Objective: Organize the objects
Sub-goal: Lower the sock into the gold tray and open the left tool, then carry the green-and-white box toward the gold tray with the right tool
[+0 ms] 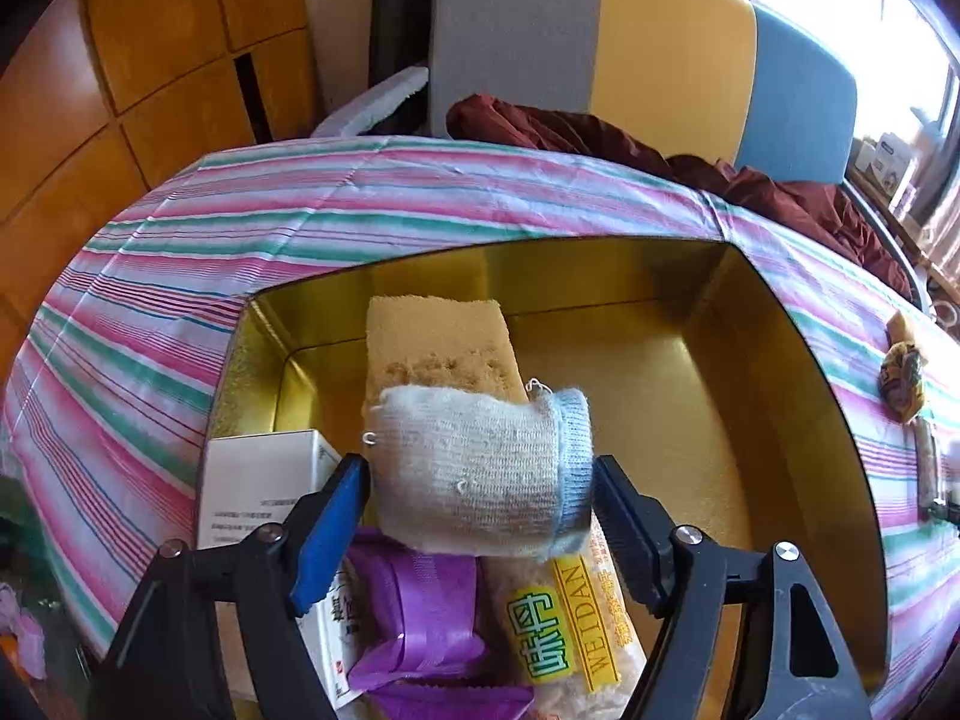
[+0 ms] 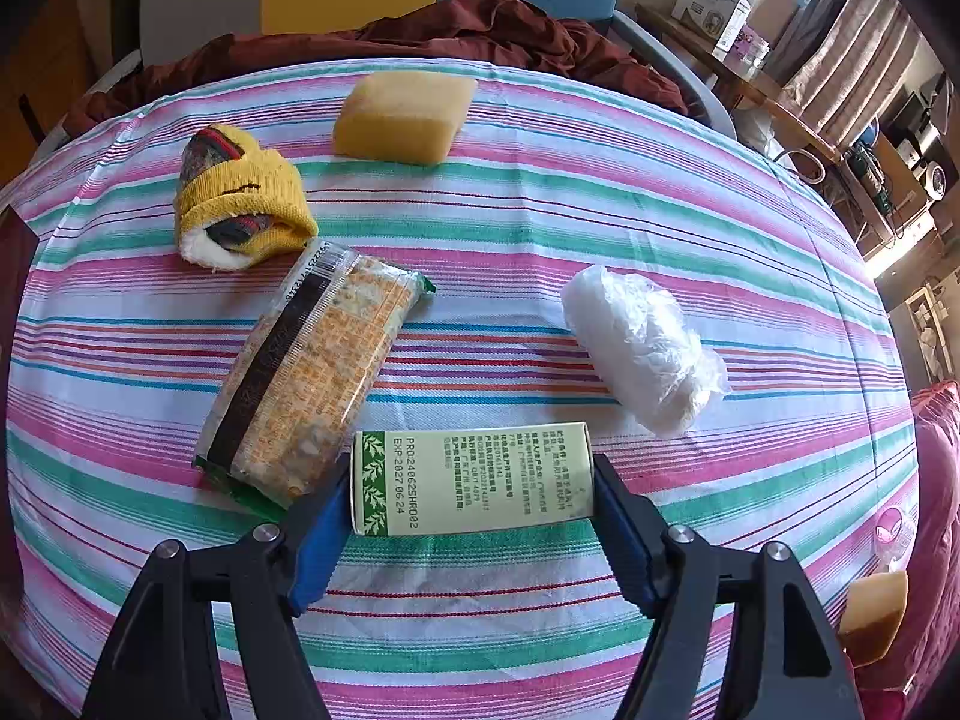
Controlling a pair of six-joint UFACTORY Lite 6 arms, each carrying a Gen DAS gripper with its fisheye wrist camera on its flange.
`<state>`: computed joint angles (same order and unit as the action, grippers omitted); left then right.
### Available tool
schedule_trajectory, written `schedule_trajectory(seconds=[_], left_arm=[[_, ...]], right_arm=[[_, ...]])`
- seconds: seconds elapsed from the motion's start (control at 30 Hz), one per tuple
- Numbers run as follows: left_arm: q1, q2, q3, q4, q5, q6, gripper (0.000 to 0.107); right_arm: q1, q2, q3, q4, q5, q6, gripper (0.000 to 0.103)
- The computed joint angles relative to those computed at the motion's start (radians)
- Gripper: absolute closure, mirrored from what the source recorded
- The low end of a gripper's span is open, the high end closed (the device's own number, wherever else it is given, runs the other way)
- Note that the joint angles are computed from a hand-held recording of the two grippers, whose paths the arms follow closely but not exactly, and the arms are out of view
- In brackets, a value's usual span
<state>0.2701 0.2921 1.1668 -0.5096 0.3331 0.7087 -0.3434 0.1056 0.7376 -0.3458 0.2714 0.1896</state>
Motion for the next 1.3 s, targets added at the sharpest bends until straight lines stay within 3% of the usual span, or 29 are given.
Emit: schedule_trajectory(seconds=[0.2, 0.37, 0.67, 0.97, 1.07, 1.3], left_arm=[[0.030, -0.193, -0.150, -0.168, -0.021, 0.179, 0.030], [0.070, -0.399, -0.314, -0.354, 0.025, 0.369, 0.029], [0.134, -0.665, -0.509, -0.427, 0.121, 0.480, 0.028], [0.188, -0.736, -0.597, -0.458, 0.177, 0.552, 0.027], [0.221, -0.736, -0.603, -0.471, 0.203, 0.578, 0.027], [0.342, -0.692, -0.579, -0.567, 0.263, 0.720, 0.027]], right_arm=[[0.001, -0.007, -0.007, 0.003, 0.000, 0.001, 0.028], [0.005, -0.012, -0.009, -0.001, 0.002, 0.001, 0.028], [0.028, -0.032, -0.028, -0.038, 0.002, 0.030, 0.028], [0.071, -0.062, -0.063, -0.033, -0.011, 0.005, 0.028], [0.082, -0.081, -0.064, 0.073, -0.006, -0.100, 0.029], [0.224, -0.353, -0.115, 0.363, 0.052, -0.262, 0.029]])
